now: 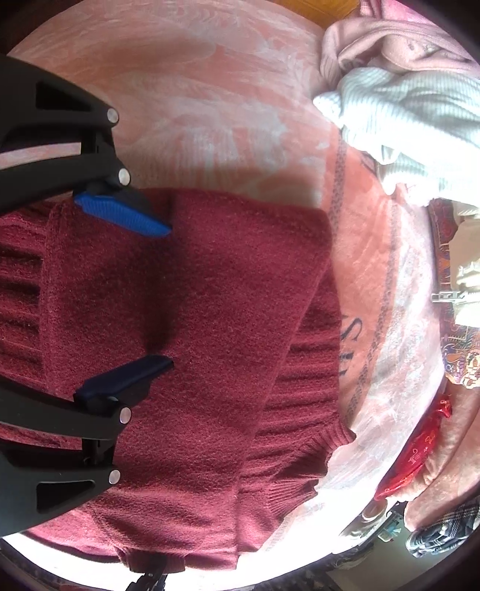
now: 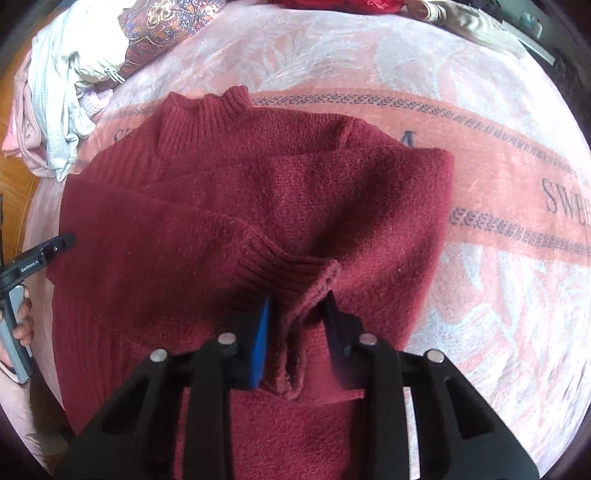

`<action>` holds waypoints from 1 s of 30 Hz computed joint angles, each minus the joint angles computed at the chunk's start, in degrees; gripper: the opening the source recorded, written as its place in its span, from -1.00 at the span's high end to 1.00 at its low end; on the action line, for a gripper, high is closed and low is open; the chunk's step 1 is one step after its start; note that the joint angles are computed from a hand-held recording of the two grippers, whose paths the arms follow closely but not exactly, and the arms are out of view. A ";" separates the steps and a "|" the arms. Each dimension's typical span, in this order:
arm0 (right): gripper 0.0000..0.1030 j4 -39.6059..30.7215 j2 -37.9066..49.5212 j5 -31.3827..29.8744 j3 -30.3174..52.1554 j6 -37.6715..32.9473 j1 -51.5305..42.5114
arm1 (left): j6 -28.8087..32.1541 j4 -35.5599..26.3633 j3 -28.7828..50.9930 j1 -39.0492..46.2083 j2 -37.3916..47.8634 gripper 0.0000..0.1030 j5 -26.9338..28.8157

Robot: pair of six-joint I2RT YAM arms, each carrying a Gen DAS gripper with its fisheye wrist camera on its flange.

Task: Fold small clothes

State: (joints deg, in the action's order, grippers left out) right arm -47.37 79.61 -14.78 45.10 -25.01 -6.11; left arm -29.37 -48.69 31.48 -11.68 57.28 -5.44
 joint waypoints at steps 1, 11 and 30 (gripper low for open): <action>0.55 -0.75 -0.97 -0.39 0.23 -0.21 -0.86 | -0.22 -0.19 -0.01 -0.02 -0.33 -0.31 -0.53; 0.68 -5.64 -6.21 -4.18 2.26 -5.70 -2.71 | -3.06 1.07 -2.48 -3.04 -2.13 -0.40 -3.48; 0.89 -9.91 -5.50 -13.39 8.29 -6.40 -8.17 | -5.10 -4.16 1.95 -6.42 -6.36 -0.45 -7.09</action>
State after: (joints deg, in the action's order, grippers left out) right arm -57.28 74.11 -28.17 53.39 -31.41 -14.29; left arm -34.47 -52.86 33.43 -18.10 50.92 -12.53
